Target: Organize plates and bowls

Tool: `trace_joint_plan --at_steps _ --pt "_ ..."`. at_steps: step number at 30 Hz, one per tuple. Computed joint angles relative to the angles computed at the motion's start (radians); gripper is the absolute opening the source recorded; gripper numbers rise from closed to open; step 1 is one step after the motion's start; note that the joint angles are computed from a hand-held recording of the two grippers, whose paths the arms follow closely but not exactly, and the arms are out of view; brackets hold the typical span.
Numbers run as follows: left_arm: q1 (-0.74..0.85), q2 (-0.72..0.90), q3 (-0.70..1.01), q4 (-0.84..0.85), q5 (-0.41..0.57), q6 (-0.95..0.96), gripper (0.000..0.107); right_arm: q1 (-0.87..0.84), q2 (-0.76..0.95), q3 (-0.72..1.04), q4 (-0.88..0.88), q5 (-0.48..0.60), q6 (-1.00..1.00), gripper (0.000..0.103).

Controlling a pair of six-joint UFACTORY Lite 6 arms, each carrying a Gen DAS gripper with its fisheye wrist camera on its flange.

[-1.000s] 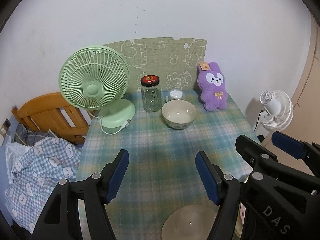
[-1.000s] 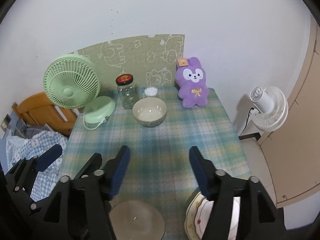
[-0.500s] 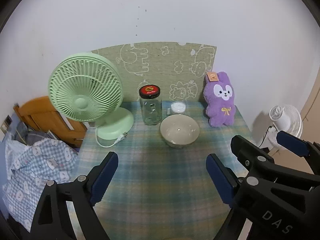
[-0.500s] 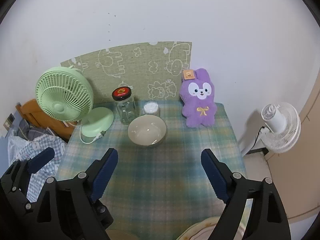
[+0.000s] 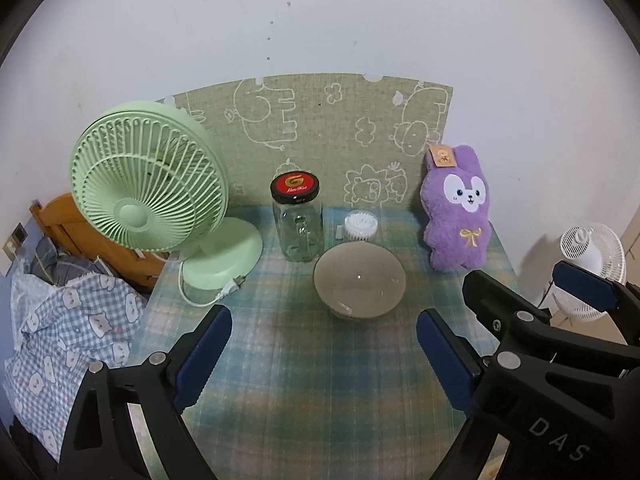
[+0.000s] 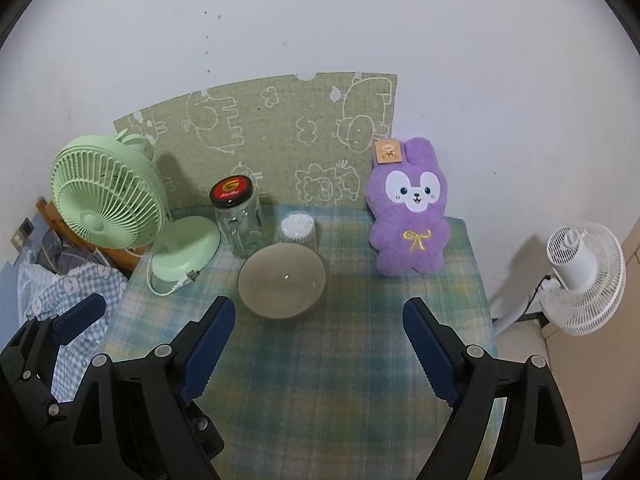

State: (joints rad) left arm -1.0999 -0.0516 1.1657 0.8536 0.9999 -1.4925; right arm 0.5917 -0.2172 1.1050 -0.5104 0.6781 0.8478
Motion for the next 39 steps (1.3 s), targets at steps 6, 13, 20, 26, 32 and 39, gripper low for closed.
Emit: trace_joint_plan --at_steps 6,13,20,26,32,39 --pt "0.069 0.083 0.020 0.023 -0.084 0.000 0.093 -0.077 0.088 0.008 0.008 -0.114 -0.071 0.088" --pt "0.154 0.184 0.030 0.055 -0.200 -0.019 0.084 -0.135 0.226 0.035 0.013 -0.234 -0.109 0.088" --pt "0.221 0.304 0.079 0.067 -0.279 -0.007 0.080 -0.162 0.368 0.087 -0.043 -0.309 -0.088 0.088" --pt "0.280 0.391 0.124 0.084 -0.367 0.000 0.067 -0.190 0.500 0.171 -0.064 -0.322 -0.041 0.088" --pt "0.325 0.489 0.187 0.077 -0.393 0.020 0.058 -0.221 0.614 0.237 0.016 -0.377 -0.137 0.083" --pt "0.360 0.576 0.241 0.068 -0.407 0.046 0.043 -0.249 0.722 0.310 0.212 -0.387 -0.301 0.060"
